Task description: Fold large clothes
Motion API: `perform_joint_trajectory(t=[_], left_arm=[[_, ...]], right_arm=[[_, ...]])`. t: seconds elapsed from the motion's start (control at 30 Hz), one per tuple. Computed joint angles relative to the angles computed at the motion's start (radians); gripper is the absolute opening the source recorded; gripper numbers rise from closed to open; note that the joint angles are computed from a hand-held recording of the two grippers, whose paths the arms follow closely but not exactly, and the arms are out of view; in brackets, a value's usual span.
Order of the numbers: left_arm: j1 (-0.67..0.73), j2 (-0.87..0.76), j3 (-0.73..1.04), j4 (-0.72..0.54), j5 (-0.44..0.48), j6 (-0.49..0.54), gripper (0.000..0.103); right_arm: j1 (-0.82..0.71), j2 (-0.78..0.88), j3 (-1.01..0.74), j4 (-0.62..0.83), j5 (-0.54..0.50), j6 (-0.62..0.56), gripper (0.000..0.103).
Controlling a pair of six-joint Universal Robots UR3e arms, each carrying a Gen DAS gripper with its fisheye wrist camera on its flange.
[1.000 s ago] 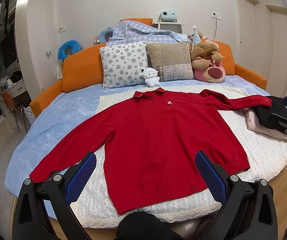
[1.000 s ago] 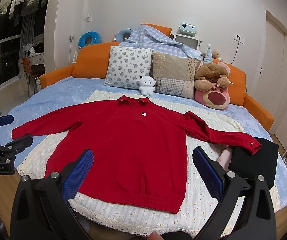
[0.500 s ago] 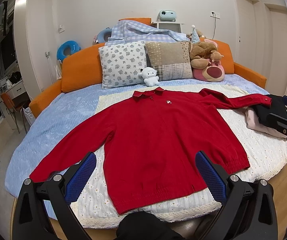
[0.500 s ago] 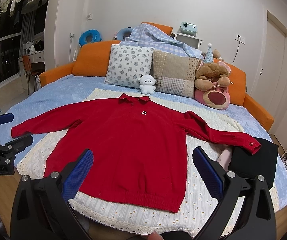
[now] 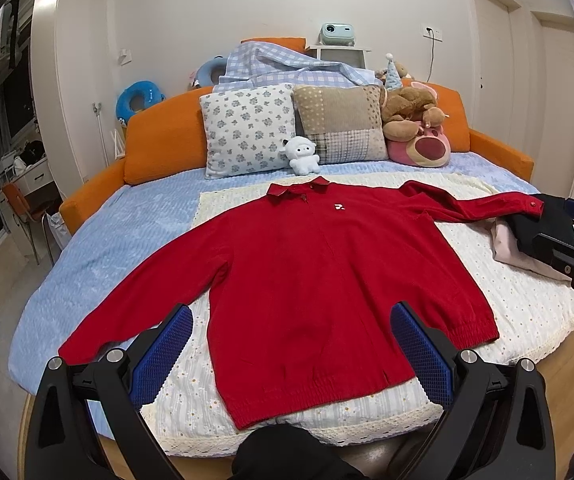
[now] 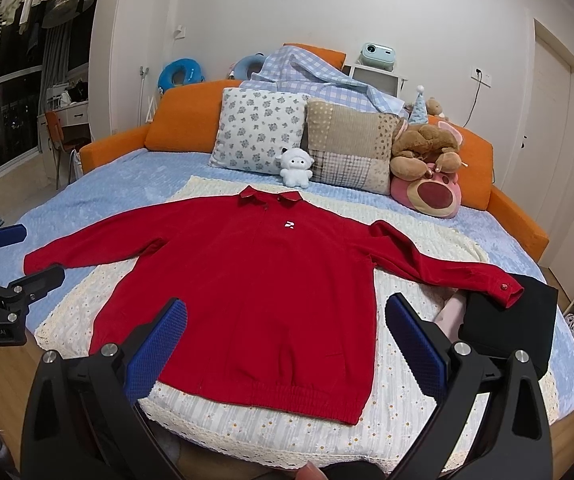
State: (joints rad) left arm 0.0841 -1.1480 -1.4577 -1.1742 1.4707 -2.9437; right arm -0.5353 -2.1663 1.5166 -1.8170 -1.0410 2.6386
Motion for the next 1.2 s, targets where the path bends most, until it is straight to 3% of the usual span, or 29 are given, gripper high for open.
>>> perform_joint_trajectory(t=[0.7, 0.8, 0.97, 1.07, 1.2], left_arm=[[0.017, -0.011, 0.008, -0.002, -0.019, 0.023, 0.100], [-0.007, -0.069, 0.040, 0.012, -0.017, 0.019, 0.100], [-0.147, -0.306, 0.203, 0.056, 0.058, 0.001, 0.100], [-0.216, -0.520, 0.432, -0.012, 0.066, -0.033, 0.100], [-0.285, -0.891, 0.851, -0.084, 0.030, -0.085, 0.100]], right_arm=[[0.014, 0.017, 0.013, -0.030, -0.012, 0.015, 0.098], [-0.088, -0.010, 0.058, -0.037, 0.088, -0.029, 0.098], [-0.301, -0.007, 0.154, -0.173, 0.224, -0.060, 0.098], [-0.345, 0.113, 0.161, -0.355, 0.182, 0.000, 0.098], [-0.406, 0.368, 0.023, -0.433, 0.118, 0.067, 0.088]])
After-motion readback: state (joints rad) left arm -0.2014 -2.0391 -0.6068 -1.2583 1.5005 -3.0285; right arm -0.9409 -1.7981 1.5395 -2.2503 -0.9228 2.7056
